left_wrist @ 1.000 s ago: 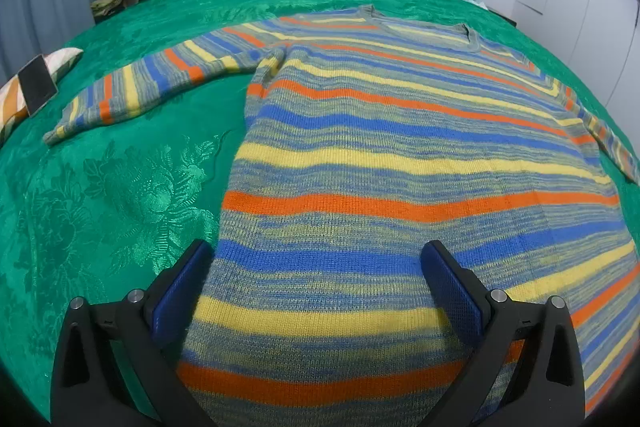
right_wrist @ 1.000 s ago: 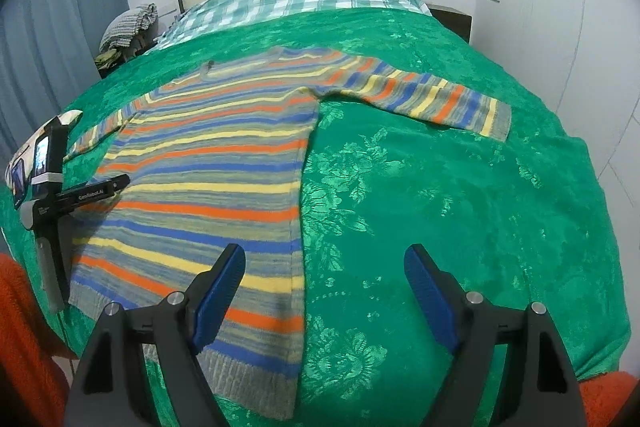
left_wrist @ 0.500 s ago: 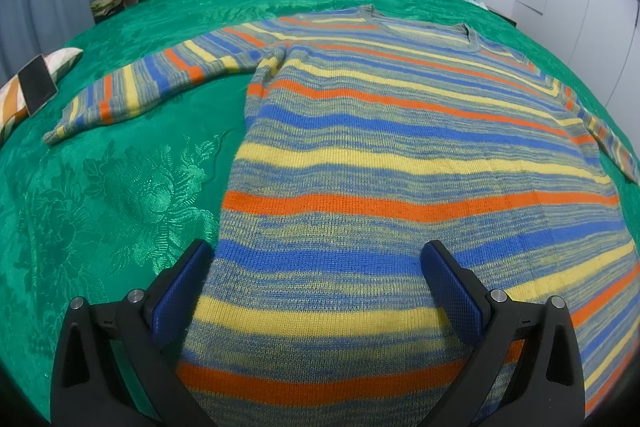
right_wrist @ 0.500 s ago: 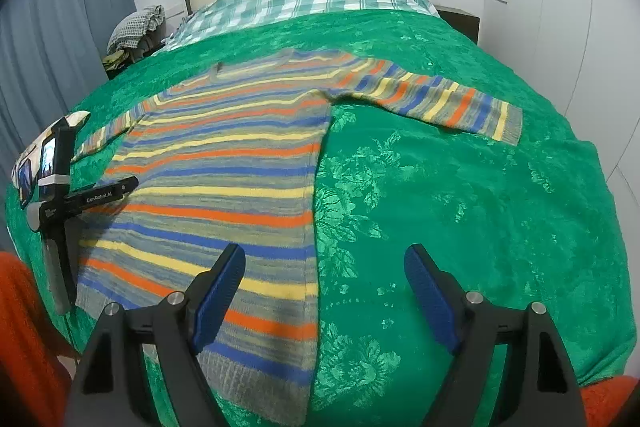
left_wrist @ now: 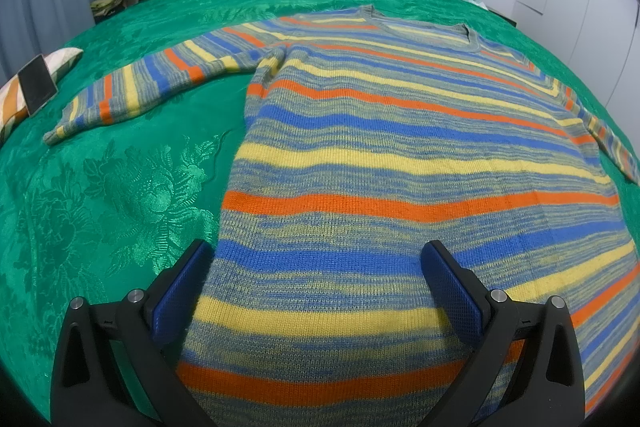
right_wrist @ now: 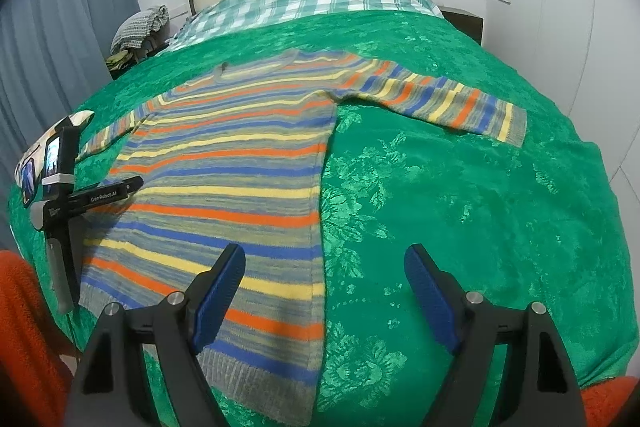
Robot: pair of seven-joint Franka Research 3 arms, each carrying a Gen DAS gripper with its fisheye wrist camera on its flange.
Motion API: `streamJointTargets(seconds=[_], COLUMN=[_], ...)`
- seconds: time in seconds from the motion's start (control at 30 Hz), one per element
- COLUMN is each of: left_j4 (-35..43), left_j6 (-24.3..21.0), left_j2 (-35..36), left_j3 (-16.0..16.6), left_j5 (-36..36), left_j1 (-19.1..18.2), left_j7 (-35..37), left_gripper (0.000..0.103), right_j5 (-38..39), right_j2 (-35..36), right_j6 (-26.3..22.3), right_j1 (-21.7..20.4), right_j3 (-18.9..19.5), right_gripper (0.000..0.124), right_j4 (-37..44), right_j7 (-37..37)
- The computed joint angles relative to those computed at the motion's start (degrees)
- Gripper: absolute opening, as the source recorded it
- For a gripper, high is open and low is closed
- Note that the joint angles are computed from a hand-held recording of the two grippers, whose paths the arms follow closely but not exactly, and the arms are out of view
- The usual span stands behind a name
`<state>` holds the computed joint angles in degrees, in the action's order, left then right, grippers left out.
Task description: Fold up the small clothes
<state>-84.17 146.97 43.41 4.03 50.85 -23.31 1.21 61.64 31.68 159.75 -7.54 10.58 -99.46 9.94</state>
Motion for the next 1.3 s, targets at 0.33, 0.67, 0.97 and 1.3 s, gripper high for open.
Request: streamJointTargets(seconds=[0.33, 0.67, 0.97, 1.3], left_j4=[-0.1, -0.2, -0.3, -0.2], left_j6=[0.1, 0.1, 0.1, 0.0], left_j2=[-0.1, -0.1, -0.2, -0.1], left_j3=[0.0, 0.0, 0.0, 0.0], left_j5=[0.0, 0.1, 0.1, 0.1], left_j1=[0.0, 0.0, 0.0, 0.0], left_j7=[0.0, -0.1, -0.1, -0.1], left_gripper=[0.103, 0.103, 0.103, 0.103], right_j5=[0.0, 0.4, 0.0, -2.9], right_j2=[0.1, -0.1, -0.3, 0.7], right_j6=[-0.4, -0.3, -0.4, -1.6], right_j1=[-0.2, -0.2, 0.0, 0.6], right_j3=[0.1, 0.0, 0.0, -0.5], right_gripper=[0.081, 0.081, 0.081, 0.081], right_j4=[0.2, 0.1, -0.5, 0.4], right_j7=[0.4, 0.7, -0.6, 2.5])
